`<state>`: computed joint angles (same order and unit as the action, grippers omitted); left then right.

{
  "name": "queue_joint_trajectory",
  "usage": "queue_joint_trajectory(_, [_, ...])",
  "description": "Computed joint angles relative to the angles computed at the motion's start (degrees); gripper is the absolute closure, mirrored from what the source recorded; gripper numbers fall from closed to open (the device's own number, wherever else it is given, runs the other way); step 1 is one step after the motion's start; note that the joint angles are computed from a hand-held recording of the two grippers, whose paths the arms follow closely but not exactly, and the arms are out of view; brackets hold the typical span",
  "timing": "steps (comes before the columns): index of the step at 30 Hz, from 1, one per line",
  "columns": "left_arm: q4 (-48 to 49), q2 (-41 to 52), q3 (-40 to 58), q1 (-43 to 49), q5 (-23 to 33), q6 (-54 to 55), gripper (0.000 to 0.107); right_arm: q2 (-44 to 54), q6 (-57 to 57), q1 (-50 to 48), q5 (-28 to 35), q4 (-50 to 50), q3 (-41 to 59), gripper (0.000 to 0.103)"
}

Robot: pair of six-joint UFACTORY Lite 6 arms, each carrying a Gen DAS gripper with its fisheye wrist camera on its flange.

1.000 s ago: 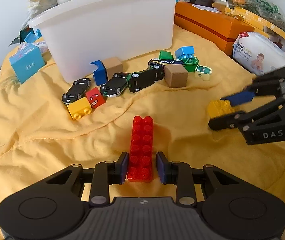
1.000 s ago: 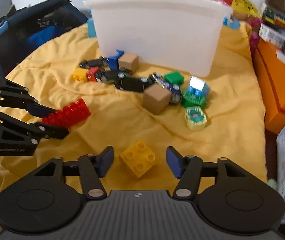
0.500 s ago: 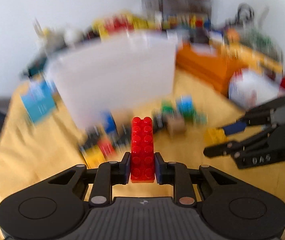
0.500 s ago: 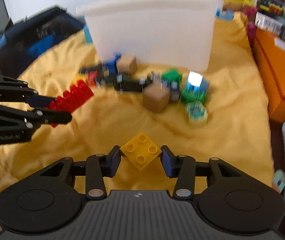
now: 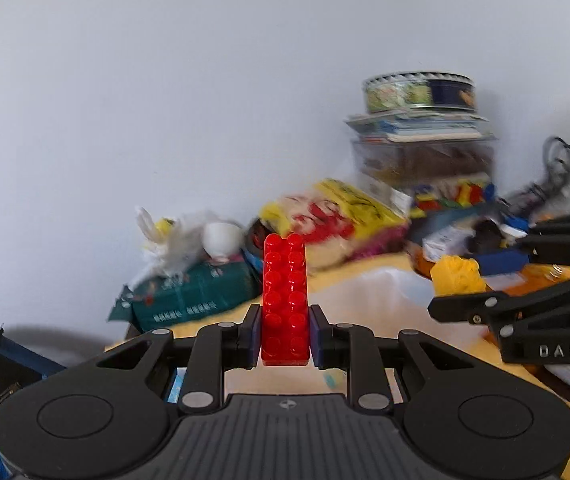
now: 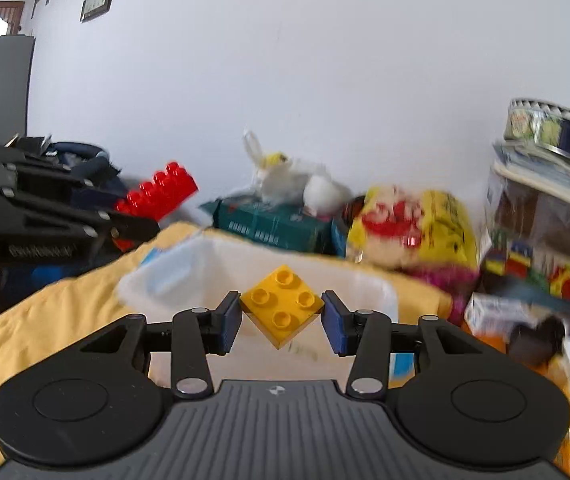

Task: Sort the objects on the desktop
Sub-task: 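Carry the red and yellow bricks over the white bin and open both tools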

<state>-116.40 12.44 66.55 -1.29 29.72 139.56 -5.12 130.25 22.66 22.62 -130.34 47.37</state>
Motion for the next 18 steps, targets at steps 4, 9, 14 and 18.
queue_joint_trajectory(4, [-5.20, 9.06, 6.98, -2.67, -4.74, 3.41, 0.080, 10.21, 8.55, -2.44, -1.00, -7.61, 6.76, 0.056])
queue_joint_trajectory(9, [-4.69, 17.20, 12.54, -5.30, -10.50, 3.96, 0.079, 17.26, 14.03, -4.51, -2.36, -9.35, 11.20, 0.055])
queue_joint_trajectory(14, [-11.09, 16.44, 8.82, -5.69, -9.58, 9.82, 0.059, 18.87, 7.32, -4.15, -2.45, -2.36, 11.98, 0.054])
queue_joint_trajectory(18, [-10.72, 10.74, 2.64, -4.50, -6.14, 10.55, 0.057, 15.17, 10.47, -4.10, -2.65, -5.10, 8.62, 0.048])
